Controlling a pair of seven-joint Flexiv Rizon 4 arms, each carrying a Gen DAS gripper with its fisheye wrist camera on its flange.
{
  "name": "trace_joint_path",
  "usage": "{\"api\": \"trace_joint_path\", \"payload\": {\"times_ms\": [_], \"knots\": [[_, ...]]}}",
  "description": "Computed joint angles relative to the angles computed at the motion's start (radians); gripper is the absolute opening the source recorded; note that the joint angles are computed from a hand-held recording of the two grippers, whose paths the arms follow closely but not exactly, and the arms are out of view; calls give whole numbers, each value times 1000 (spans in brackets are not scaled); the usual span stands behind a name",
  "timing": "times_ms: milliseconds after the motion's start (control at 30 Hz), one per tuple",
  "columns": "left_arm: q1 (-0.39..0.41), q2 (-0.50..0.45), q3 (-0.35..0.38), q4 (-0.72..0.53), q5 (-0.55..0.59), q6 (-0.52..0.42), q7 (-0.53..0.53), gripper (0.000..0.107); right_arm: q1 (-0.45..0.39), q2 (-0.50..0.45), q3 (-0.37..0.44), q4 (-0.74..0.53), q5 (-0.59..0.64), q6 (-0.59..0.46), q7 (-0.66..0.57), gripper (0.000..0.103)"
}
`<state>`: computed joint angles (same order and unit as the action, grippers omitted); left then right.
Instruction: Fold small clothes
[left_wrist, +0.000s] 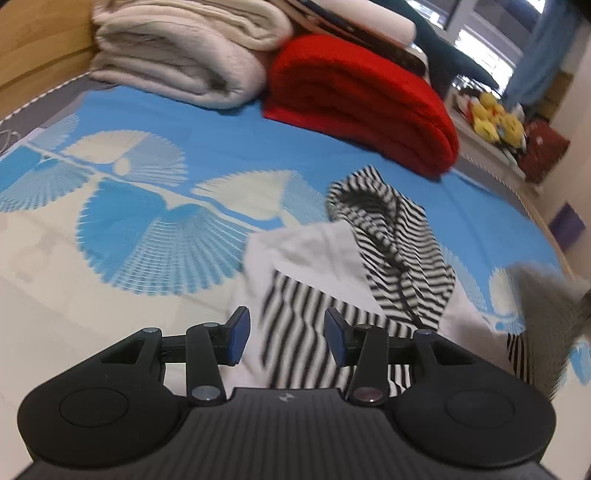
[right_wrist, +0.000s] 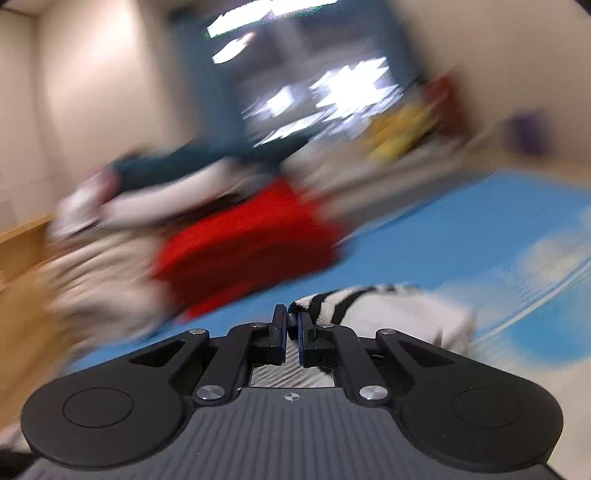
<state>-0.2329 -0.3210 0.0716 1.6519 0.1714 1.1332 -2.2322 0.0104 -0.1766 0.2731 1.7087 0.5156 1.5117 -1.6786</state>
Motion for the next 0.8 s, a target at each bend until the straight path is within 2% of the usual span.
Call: {"api": "trace_joint_path", "payload": {"times_ms": [33, 67, 100, 200, 267, 367, 467, 533, 600, 633, 667, 700, 800], "knots": [[6, 6, 0, 8, -6, 2, 4, 49, -41, 6, 59, -48, 104, -148, -70, 10], [13, 12, 0, 15, -12, 3, 11, 49, -65, 12, 85, -80, 162, -305, -90, 10], [18, 15, -1, 19, -16, 1, 15, 49, -60, 18, 89, -82, 156, -398, -56, 10], [28, 23, -5, 32, -31, 2, 19, 49, 18, 45, 28, -33, 10, -467, 132, 10], [29, 20, -10, 30, -37, 4, 23, 49, 51, 56, -18, -11, -47, -446, 240, 10], [35, 7, -32, 31, -67, 9, 58, 49, 106, 55, -91, 41, -172, -326, 397, 11], [50, -13, -69, 42, -149, -1, 114, 49, 127, 52, -123, 115, -260, -218, 468, 11], [58, -30, -87, 47, -209, -19, 140, 48, 132, 39, -140, 135, -330, -245, 522, 15], [73, -47, -111, 61, -288, -27, 163, 47, 111, 10, -125, 90, -287, -312, 492, 15], [79, -54, -124, 73, -328, -21, 173, 43, 103, 5, -124, 79, -279, -333, 485, 15], [93, -61, -146, 89, -384, -12, 194, 34, 97, 8, -121, 81, -273, -343, 470, 16], [97, -68, -156, 96, -418, -13, 207, 31, 86, 7, -117, 72, -260, -361, 439, 16], [79, -88, -139, 82, -435, -40, 203, 31, 73, 3, -123, 51, -234, -394, 428, 17]]}}
